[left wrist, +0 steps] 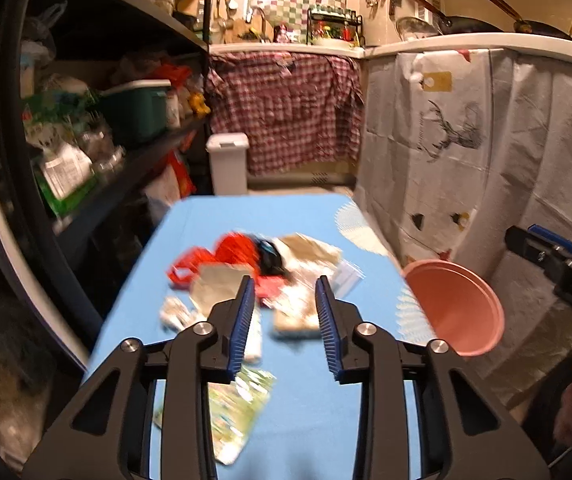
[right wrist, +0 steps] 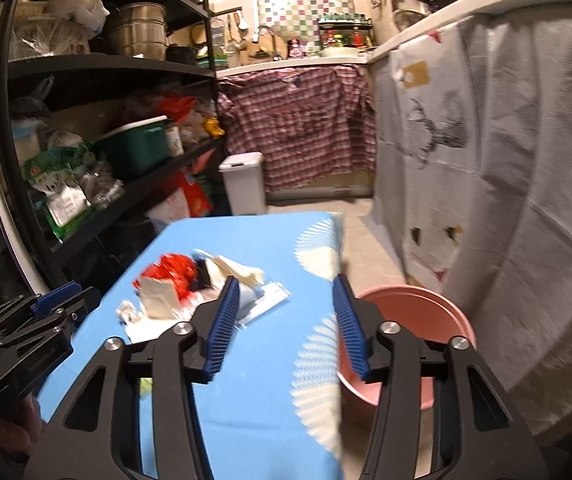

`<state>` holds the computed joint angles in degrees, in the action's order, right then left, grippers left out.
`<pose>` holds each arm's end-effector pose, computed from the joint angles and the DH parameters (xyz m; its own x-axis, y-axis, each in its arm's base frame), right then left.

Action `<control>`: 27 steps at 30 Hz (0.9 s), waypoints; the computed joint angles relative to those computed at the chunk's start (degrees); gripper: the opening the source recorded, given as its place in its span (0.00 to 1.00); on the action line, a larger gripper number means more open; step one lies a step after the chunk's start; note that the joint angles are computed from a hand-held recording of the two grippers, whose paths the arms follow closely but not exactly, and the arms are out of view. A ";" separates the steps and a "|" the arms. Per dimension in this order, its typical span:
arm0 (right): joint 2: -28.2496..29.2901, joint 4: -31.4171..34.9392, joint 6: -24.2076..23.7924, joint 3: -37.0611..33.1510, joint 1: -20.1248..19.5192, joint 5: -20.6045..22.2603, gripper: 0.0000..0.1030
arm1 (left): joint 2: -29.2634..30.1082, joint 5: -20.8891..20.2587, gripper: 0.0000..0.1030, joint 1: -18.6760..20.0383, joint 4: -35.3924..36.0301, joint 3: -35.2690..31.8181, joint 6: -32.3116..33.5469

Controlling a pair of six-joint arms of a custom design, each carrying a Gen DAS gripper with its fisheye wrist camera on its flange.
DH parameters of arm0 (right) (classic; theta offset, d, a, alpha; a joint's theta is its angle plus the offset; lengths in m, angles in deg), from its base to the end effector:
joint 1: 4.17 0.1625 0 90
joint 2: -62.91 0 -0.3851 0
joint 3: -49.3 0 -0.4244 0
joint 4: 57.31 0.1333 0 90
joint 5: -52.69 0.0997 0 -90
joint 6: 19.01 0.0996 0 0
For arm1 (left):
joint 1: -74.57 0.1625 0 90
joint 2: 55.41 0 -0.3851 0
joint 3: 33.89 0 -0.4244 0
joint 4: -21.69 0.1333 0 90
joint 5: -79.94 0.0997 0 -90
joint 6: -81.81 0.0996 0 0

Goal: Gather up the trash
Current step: 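Grasp the crumpled white tissue with the left tool while the right tool grasps the clear plastic bag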

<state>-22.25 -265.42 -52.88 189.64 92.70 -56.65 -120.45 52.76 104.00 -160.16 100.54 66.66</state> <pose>0.1479 -0.3890 0.2438 -0.7768 -0.1024 0.6214 -0.5869 0.4754 -0.6554 -0.2580 -0.4003 0.1104 -0.7127 0.1042 -0.6937 0.6409 0.4986 -0.5836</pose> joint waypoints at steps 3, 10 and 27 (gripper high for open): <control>3.53 1.46 -0.02 -3.44 0.70 1.28 0.30 | 0.45 -0.53 0.27 2.95 -6.77 -1.71 9.51; 12.88 2.30 0.01 -9.56 0.17 6.00 0.26 | 1.95 -2.68 0.19 8.57 -18.77 -4.29 21.70; 28.49 9.01 1.28 -18.95 -4.17 4.68 0.45 | 3.47 -9.91 0.25 24.63 -8.37 -7.69 13.97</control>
